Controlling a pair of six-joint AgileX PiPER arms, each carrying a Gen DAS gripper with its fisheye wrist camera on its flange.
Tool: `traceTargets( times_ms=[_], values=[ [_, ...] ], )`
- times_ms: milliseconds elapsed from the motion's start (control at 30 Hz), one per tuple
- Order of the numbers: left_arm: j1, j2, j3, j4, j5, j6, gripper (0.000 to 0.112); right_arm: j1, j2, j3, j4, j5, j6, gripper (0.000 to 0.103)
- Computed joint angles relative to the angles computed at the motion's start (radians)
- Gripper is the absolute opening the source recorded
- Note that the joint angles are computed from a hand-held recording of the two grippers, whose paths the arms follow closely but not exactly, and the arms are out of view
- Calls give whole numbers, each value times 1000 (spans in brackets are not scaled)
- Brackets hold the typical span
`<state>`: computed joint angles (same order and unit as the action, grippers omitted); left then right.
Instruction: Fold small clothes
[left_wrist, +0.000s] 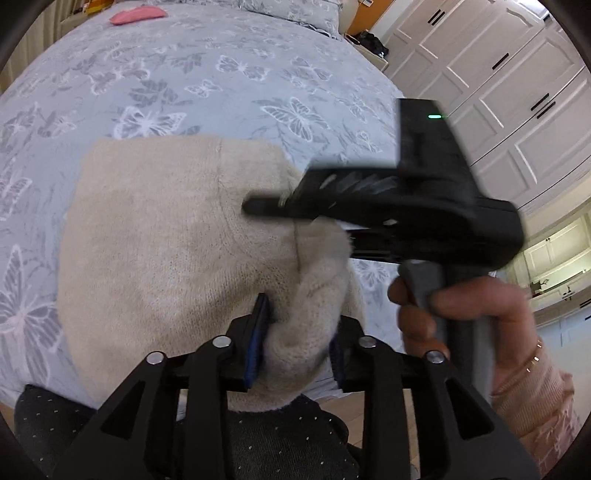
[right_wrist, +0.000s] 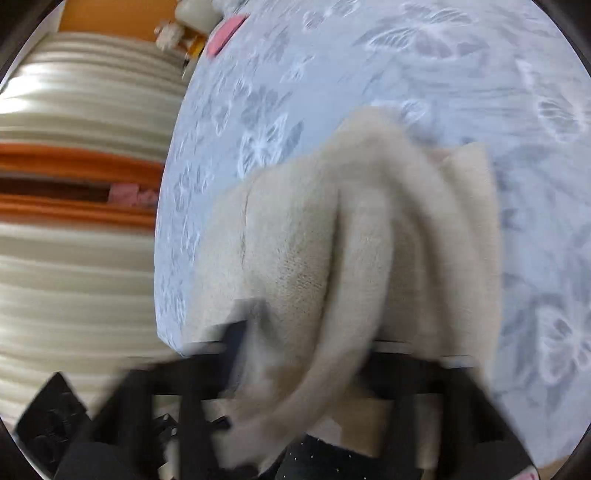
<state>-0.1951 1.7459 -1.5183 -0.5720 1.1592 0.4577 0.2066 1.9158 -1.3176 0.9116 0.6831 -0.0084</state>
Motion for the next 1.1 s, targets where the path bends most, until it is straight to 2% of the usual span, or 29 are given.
traceTargets(
  times_ms=[100, 167, 233, 267, 333, 367, 400, 433, 500, 533, 600, 633, 667, 867, 933, 1067, 1100],
  values=[
    [3, -31, -8, 47, 4, -6, 35, 52, -49, -49, -145, -47, 48, 14],
    [5, -52, -8, 71, -6, -1, 37, 77, -120, -59, -144, -117, -6, 14],
    [-5, -89, 8, 109, -39, 10, 46, 95, -171, -55, -192, -157, 1, 14],
    [-15, -104, 18, 132, -59, 12, 54, 97, -191, -33, -220, -172, 24, 14],
    [-43, -126, 40, 181, -100, 9, 55, 84, -140, -26, -336, -145, 154, 14],
    [-57, -127, 44, 208, -111, -3, 55, 72, -75, -23, -400, -113, 228, 14],
    [-70, -125, 47, 232, -114, -21, 54, 58, -6, -43, -424, -120, 262, 15],
    [-78, -122, 47, 252, -112, -45, 53, 47, 23, -28, -409, -111, 267, 19],
    [-81, -114, 41, 270, -101, -80, 53, 45, -24, 72, -275, -195, 186, 26],
    [-77, -111, 39, 270, -96, -85, 53, 50, -39, 92, -233, -224, 165, 26],
    [-75, -112, 41, 282, -93, -93, 53, 61, -77, 125, -224, -254, 186, 31],
    [-74, -112, 41, 285, -92, -96, 54, 65, -104, 154, -222, -266, 198, 39],
    [-71, -111, 38, 286, -88, -98, 54, 63, -118, 169, -216, -270, 206, 43],
    [-58, -118, 29, 290, -83, -109, 55, 64, -272, 389, 48, -334, 70, 45],
    [-52, -120, 31, 289, -81, -108, 55, 85, -304, 429, 78, -356, 75, 45],
    [-41, -131, 38, 292, -80, -106, 55, 102, -330, 468, 229, -375, -24, 46],
    [-33, -134, 41, 292, -80, -106, 57, 110, -332, 470, 265, -376, -47, 49]
  ],
)
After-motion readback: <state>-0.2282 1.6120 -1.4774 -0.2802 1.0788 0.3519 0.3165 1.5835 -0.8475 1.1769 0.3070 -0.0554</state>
